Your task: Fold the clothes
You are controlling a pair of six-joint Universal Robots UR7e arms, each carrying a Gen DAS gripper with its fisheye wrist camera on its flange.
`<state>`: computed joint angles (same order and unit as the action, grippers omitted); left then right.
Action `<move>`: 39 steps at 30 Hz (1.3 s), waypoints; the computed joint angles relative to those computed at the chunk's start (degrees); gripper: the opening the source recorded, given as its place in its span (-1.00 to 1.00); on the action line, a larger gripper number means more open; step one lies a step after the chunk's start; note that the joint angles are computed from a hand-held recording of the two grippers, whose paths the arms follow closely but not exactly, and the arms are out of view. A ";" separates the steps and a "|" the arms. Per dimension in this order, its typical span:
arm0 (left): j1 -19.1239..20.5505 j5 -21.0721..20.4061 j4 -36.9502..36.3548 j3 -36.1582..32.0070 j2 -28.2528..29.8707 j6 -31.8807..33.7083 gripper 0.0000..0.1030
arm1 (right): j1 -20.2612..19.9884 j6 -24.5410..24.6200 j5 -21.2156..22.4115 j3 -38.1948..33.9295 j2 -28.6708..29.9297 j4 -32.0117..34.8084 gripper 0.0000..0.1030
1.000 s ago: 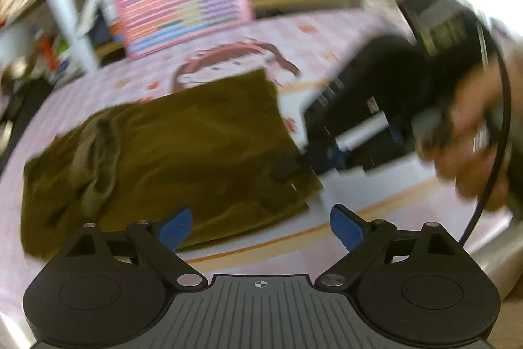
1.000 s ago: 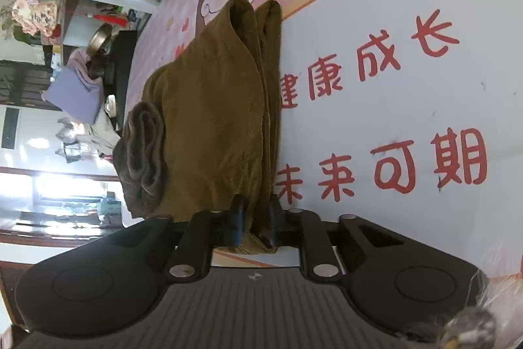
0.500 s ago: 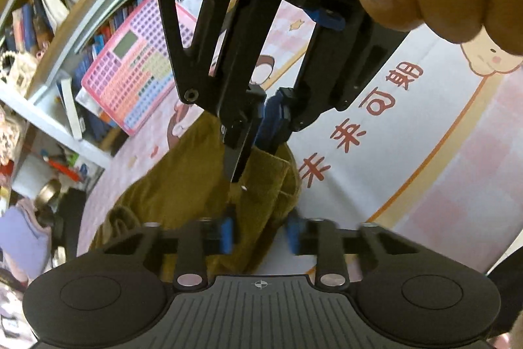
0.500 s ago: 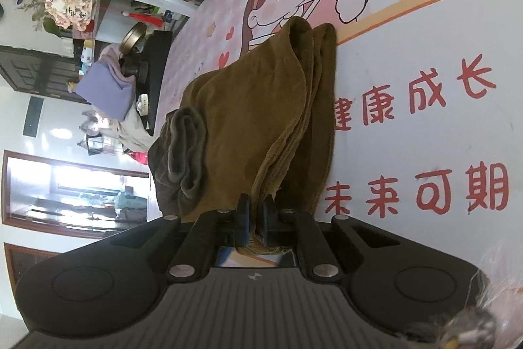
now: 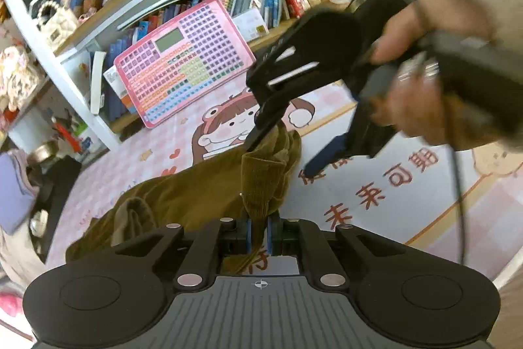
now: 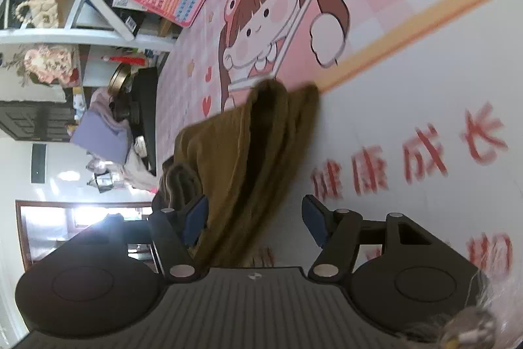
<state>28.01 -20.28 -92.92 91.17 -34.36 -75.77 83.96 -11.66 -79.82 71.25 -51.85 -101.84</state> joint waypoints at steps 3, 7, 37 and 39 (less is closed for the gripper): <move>-0.53 -0.73 -4.64 2.12 -1.26 0.20 -0.86 | 0.51 1.39 -0.44 -1.55 1.73 -1.11 0.14; -1.21 -1.37 -11.12 4.94 -2.54 0.98 -0.86 | 0.77 2.84 -1.44 -2.41 2.77 -3.10 -0.52; -8.12 2.02 -19.78 42.27 -38.94 -32.07 -0.83 | 18.75 0.60 5.10 14.81 3.53 -27.61 -0.72; -7.60 -0.73 -21.38 45.09 -42.83 -29.65 -0.74 | 19.94 1.62 2.13 16.43 4.42 -30.77 -0.64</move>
